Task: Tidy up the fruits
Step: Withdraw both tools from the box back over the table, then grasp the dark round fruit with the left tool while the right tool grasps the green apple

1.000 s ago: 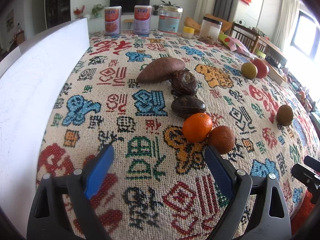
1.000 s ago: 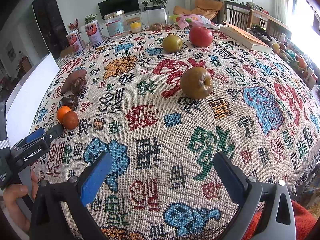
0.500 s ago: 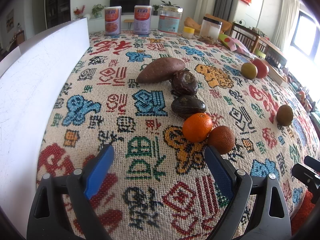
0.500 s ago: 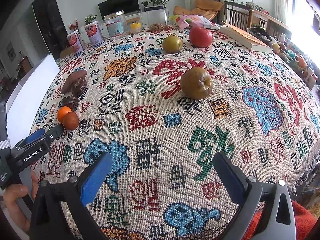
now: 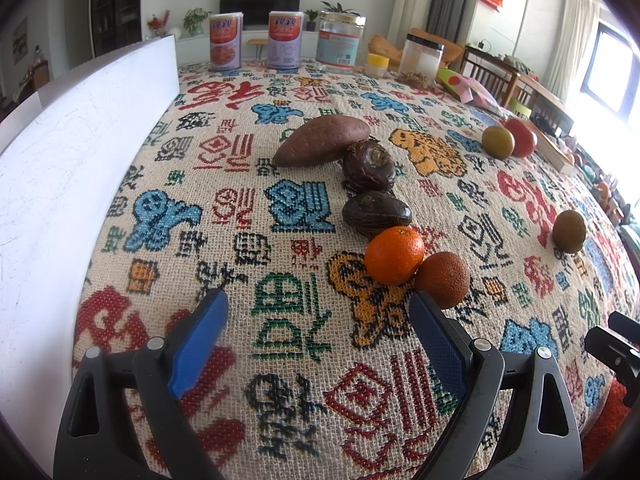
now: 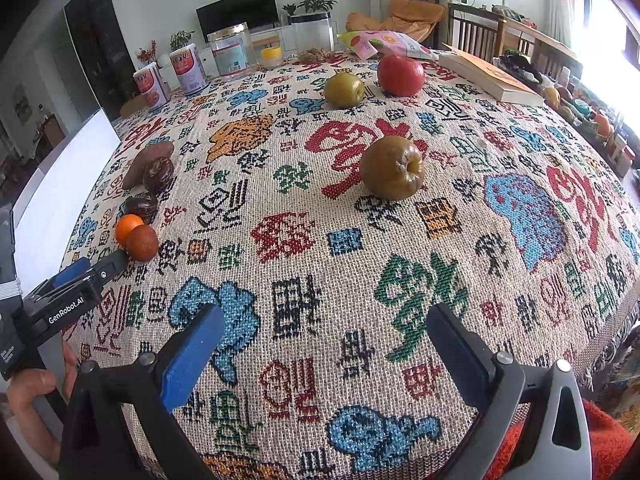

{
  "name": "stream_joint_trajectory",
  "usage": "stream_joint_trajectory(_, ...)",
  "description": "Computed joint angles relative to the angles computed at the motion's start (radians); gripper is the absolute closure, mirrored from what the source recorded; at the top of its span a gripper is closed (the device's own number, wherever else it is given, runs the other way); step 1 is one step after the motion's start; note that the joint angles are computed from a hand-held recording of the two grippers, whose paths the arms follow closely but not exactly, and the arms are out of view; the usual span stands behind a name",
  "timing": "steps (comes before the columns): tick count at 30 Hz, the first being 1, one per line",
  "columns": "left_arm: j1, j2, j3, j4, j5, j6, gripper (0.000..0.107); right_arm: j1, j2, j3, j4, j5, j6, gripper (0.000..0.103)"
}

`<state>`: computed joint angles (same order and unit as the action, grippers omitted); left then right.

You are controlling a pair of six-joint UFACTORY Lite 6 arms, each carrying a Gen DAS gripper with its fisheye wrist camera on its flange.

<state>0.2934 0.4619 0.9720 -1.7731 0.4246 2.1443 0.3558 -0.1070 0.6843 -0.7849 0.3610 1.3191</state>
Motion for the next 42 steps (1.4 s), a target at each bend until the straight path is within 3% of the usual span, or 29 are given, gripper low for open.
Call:
stream_joint_trajectory(4,0.01,0.003,0.003,0.022,0.015,-0.016,0.014,-0.003,-0.007,-0.003,0.002,-0.002,0.0,0.002)
stream_joint_trajectory(9,0.087,0.038,0.048,0.175,0.159,-0.153,0.014,-0.023,-0.028,-0.016,0.037,-0.024,-0.03,0.002)
stream_joint_trajectory(13,0.094,0.05,0.076,0.25,0.189,-0.227,0.014,-0.026,-0.032,-0.021,0.05,-0.028,-0.042,0.002)
stream_joint_trajectory(19,0.075,0.126,0.333,0.613,0.288,-0.823,0.014,-0.037,-0.041,-0.032,0.055,-0.044,-0.041,0.002)
stream_joint_trajectory(23,-0.077,0.272,0.637,1.014,0.194,-1.214,0.014,-0.044,-0.033,-0.031,0.077,-0.05,-0.064,0.002)
stream_joint_trajectory(25,-0.123,0.392,0.846,1.224,0.228,-1.419,0.014,-0.035,-0.032,-0.027,0.054,-0.043,-0.043,0.002)
stream_joint_trajectory(28,-0.145,0.561,1.101,1.371,0.282,-1.6,0.016,-0.032,-0.052,-0.041,0.031,-0.044,-0.017,0.002)
stream_joint_trajectory(30,-0.127,0.617,1.199,1.379,0.343,-1.629,0.016,-0.037,-0.068,-0.054,0.036,-0.051,-0.017,0.002)
stream_joint_trajectory(33,-0.073,0.546,1.102,1.225,0.396,-1.512,0.016,-0.055,-0.076,-0.062,0.068,-0.067,-0.051,0.002)
stream_joint_trajectory(36,-0.08,0.526,1.054,1.205,0.473,-1.449,0.016,-0.066,-0.063,-0.057,0.103,-0.082,-0.086,0.002)
stream_joint_trajectory(39,-0.136,0.485,0.974,1.263,0.419,-1.451,0.017,-0.055,-0.037,-0.039,0.106,-0.077,-0.091,0.002)
stream_joint_trajectory(42,-0.182,0.475,0.949,1.323,0.368,-1.504,0.041,-0.034,-0.039,-0.037,0.048,-0.057,-0.034,0.002)
